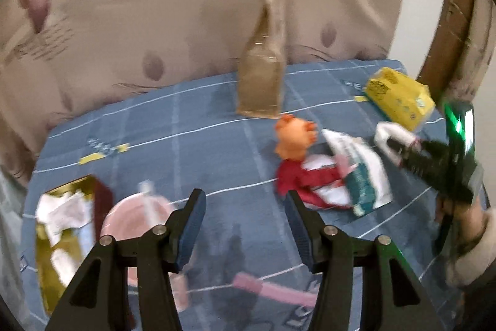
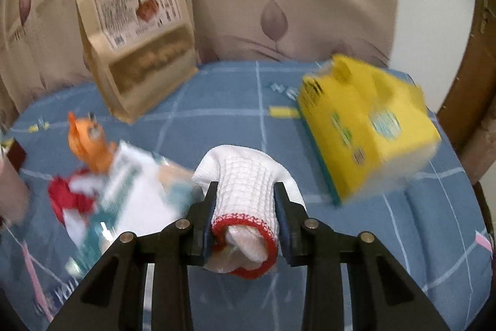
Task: Organize soft objects
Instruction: 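Grasp the orange toy with the left gripper while the right gripper holds the glove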
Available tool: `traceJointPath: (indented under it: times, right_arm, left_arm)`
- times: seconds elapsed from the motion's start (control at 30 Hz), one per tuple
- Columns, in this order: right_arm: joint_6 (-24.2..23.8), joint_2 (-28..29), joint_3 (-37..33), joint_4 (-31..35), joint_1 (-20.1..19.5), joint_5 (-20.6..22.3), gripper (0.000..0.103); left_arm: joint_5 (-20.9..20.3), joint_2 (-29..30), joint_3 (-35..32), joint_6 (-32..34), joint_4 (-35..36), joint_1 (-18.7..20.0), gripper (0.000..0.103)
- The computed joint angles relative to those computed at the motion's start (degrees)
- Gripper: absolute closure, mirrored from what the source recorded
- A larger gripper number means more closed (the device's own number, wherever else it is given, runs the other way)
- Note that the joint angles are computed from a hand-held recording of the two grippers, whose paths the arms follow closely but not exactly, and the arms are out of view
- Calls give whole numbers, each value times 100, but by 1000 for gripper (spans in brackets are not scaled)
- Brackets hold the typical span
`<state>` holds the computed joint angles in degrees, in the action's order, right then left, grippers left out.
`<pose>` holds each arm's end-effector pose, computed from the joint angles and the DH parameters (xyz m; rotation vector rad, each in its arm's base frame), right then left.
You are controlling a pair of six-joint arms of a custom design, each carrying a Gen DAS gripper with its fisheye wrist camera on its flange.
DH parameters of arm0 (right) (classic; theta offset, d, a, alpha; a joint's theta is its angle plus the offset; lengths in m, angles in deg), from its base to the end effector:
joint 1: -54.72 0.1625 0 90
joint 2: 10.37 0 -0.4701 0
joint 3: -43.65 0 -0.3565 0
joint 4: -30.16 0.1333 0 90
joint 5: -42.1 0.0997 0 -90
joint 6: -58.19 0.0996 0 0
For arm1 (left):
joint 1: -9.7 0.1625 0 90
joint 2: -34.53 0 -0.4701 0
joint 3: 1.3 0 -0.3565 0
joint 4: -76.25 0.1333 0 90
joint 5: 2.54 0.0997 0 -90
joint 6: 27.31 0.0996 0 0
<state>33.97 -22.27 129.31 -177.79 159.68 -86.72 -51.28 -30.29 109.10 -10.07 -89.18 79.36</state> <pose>0.2454 -0.6438 -0.0690 0.4571 -2.2569 0.8575 -0.0127 -0.6067 0.3180 0.5361 2.3113 -0.6531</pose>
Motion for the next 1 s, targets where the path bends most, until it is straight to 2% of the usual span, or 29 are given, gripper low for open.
traceJointPath:
  times: [0.17, 0.27, 0.43, 0.57, 0.77, 0.97, 1.0]
  right_arm:
    - [115, 29, 264, -244, -150, 128, 73]
    - [175, 49, 257, -268, -168, 196, 72]
    - [306, -9, 341, -193, -214, 342, 72]
    - [383, -60, 414, -167, -253, 473, 71]
    - [490, -121, 494, -142, -302, 628, 71]
    - [469, -97, 475, -134, -306, 611, 70]
    - [475, -99, 481, -137, -311, 623, 70]
  left_arm:
    - [-211, 436, -360, 16, 106, -26, 41]
    - [-544, 613, -612, 75, 455, 46, 39]
    - [-467, 1039, -862, 327, 377, 50, 39]
    - [-427, 1380, -1155, 210, 396, 109, 39]
    - [-54, 1869, -1586, 142, 374, 213, 39]
    - [-12, 2144, -1990, -79, 370, 368, 39]
    - [-112, 2153, -2027, -88, 349, 399, 39]
